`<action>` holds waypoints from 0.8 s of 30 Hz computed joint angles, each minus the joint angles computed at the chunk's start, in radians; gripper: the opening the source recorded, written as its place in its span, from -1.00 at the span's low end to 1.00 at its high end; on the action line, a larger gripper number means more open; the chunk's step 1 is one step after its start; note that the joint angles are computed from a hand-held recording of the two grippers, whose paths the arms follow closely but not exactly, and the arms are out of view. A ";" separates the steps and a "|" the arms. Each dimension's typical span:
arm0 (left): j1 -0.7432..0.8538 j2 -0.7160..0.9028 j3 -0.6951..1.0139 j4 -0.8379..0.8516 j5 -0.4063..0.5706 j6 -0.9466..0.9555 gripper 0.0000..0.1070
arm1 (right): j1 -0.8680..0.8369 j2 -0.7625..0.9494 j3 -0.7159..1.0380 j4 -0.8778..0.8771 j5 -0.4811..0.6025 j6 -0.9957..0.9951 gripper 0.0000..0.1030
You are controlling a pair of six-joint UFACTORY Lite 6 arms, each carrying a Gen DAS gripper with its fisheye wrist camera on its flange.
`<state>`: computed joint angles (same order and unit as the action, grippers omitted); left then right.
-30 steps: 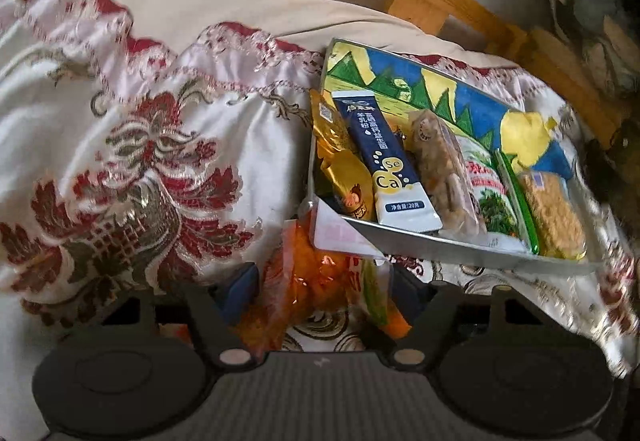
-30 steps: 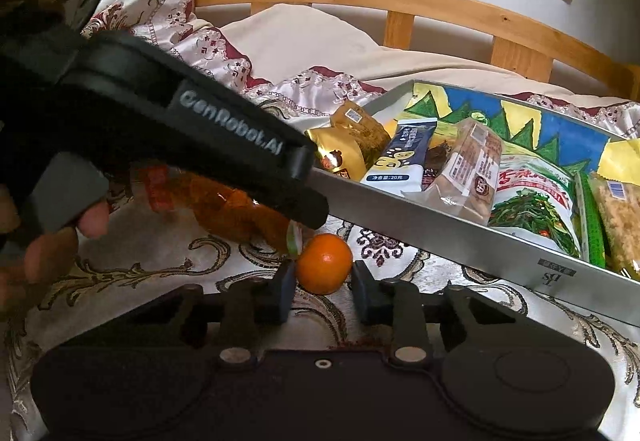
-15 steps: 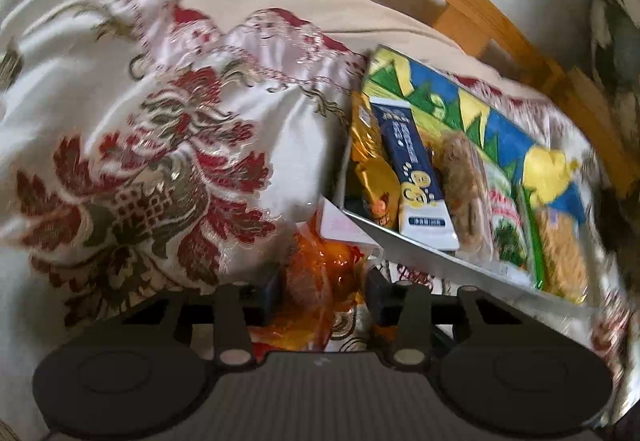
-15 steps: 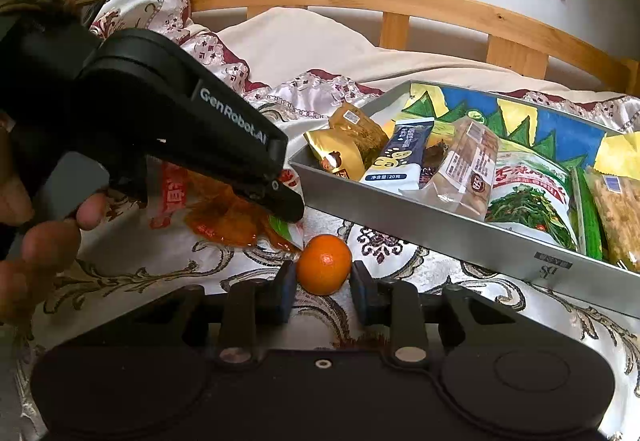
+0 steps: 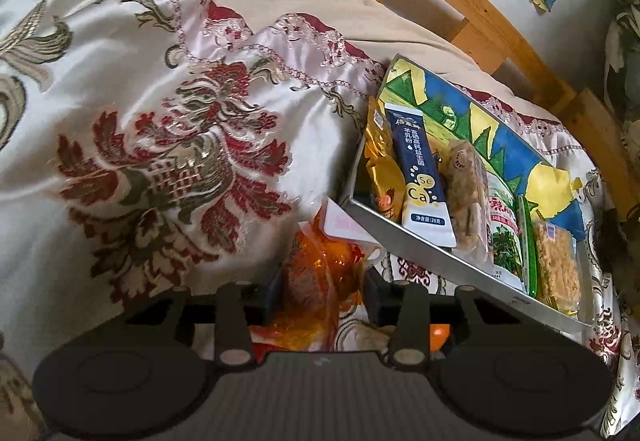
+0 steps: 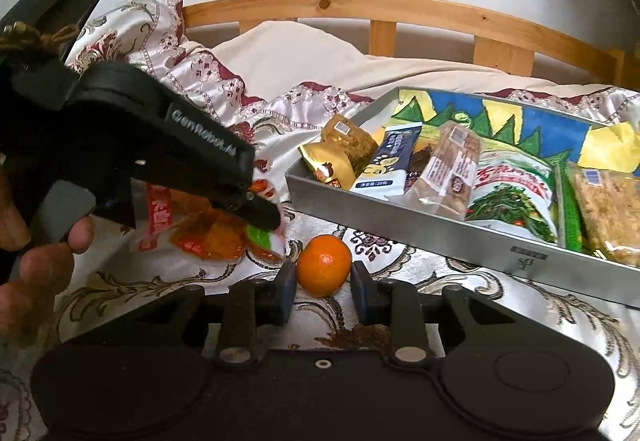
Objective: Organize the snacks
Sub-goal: 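Close left tool on orange snack bag while right tool grasps mandarin orange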
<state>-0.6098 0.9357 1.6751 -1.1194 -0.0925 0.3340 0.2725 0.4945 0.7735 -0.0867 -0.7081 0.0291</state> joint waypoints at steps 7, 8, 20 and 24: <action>-0.031 -0.163 -0.190 0.065 -0.056 -0.090 -0.17 | -0.008 -0.162 -0.124 -0.025 0.029 0.041 -0.39; -0.037 -0.191 -0.220 0.069 -0.065 -0.096 -0.17 | -0.008 -0.194 -0.149 -0.024 0.032 0.043 -0.39; -0.220 -0.566 -0.578 -0.081 -0.213 -0.037 -0.17 | -0.045 -0.790 -0.515 -0.110 0.184 0.144 -0.39; -0.325 -0.654 -0.648 -0.178 -0.293 0.012 -0.17 | -0.062 -1.103 -0.643 -0.226 0.339 0.264 -0.39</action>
